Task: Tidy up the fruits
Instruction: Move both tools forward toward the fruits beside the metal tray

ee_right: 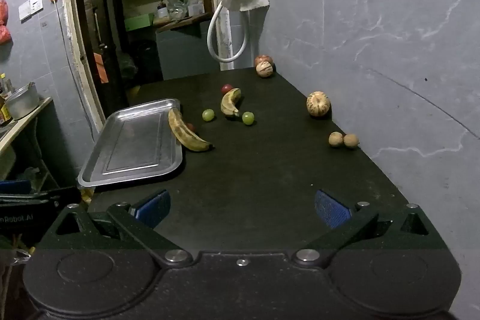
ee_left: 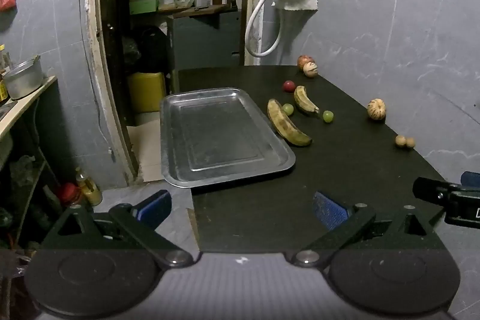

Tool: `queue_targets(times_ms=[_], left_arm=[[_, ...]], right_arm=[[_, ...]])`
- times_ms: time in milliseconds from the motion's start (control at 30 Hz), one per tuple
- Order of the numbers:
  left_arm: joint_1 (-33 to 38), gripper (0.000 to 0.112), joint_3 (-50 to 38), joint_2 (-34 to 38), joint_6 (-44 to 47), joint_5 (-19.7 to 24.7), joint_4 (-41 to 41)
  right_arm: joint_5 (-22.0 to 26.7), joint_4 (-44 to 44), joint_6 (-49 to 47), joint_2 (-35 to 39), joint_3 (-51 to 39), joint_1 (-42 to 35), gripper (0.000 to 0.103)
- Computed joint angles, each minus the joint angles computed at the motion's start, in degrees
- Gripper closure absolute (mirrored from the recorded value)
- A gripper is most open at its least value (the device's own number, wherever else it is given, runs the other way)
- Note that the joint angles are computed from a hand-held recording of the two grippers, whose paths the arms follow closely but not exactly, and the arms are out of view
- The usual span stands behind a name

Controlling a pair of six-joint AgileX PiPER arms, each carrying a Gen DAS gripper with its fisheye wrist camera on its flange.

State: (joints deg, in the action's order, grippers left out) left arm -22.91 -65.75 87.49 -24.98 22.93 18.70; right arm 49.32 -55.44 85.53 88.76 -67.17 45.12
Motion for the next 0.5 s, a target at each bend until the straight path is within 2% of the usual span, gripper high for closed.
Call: queue_targets(times_ms=[433, 500], left_arm=[[1.0, 0.01, 0.2, -0.8, 3.0, 0.9, -2.4], [0.4, 0.01, -0.6, 0.9, 0.7, 0.7, -0.1]], right_arm=[[0.2, 1.0, -1.3, 0.9, -1.0, -0.5, 0.001], [0.2, 1.0, -1.2, 0.9, -1.1, -0.5, 0.001]])
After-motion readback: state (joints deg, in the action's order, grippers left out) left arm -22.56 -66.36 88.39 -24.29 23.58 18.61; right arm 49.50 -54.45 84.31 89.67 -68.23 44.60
